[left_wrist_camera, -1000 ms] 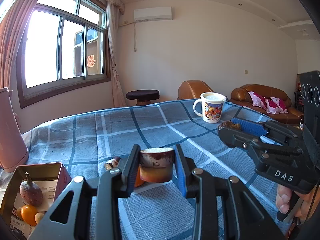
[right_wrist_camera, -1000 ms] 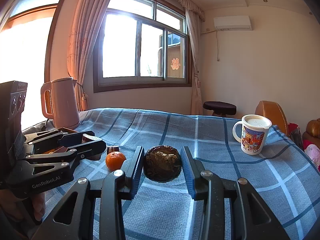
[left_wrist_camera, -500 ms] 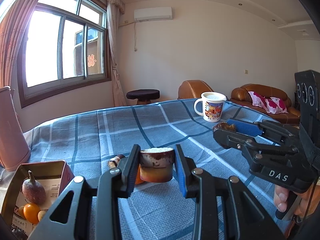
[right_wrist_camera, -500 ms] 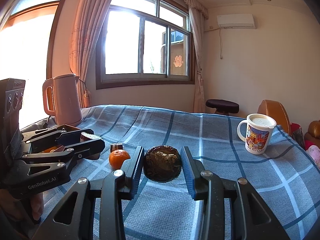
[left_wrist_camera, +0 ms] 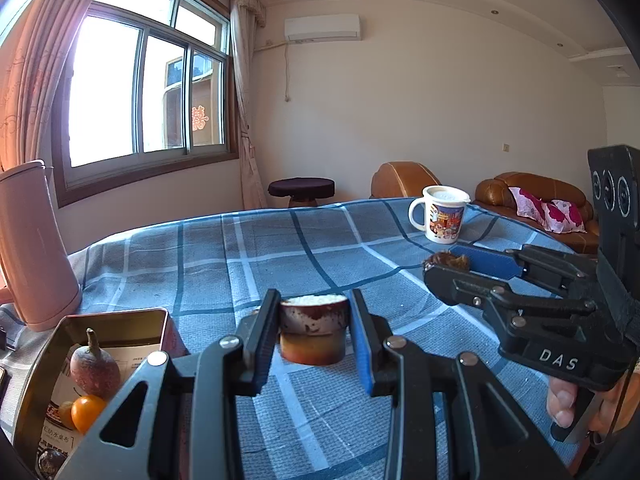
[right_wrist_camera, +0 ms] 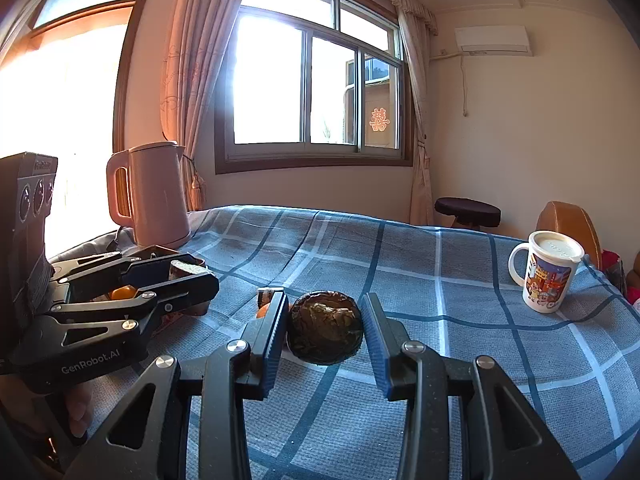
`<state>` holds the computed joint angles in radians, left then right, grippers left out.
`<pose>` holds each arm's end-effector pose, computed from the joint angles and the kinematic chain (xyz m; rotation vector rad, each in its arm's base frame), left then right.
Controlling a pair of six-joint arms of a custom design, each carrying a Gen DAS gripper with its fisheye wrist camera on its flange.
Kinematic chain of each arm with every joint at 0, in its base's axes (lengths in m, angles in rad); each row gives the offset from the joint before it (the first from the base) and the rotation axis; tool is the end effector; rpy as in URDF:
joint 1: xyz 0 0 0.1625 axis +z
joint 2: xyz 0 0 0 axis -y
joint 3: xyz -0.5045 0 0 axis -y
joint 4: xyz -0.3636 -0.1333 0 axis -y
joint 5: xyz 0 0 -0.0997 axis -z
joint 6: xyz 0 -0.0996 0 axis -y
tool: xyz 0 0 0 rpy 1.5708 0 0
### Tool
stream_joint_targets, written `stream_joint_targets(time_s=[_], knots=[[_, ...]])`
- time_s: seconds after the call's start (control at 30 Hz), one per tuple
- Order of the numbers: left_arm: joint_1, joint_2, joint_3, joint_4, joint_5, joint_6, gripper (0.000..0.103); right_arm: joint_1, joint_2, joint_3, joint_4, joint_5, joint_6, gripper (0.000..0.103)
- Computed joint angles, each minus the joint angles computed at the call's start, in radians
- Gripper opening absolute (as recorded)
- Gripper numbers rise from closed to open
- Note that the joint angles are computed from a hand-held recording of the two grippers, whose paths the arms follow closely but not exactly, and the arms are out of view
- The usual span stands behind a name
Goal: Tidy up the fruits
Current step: 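Carry the chunk with the left tool while the right tool carries the brown fruit toward the tin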
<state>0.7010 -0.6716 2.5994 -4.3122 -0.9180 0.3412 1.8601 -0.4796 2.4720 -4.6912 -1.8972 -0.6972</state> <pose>-0.1760 -0.4021 0.1539 1.1005 2.2175 -1.2354 0.2189 -0.3801 0.1132 0.8707 -2.1213 1.3367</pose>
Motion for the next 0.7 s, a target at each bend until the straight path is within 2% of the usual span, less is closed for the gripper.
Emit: stream_joint_targets(time_s=[0.7], knots=[[0.043, -0.057, 0.055, -0.082, 0.025, 0.021, 0.035, 0.075, 0.044, -0.100, 0.157, -0.002, -0.005, 0.040]])
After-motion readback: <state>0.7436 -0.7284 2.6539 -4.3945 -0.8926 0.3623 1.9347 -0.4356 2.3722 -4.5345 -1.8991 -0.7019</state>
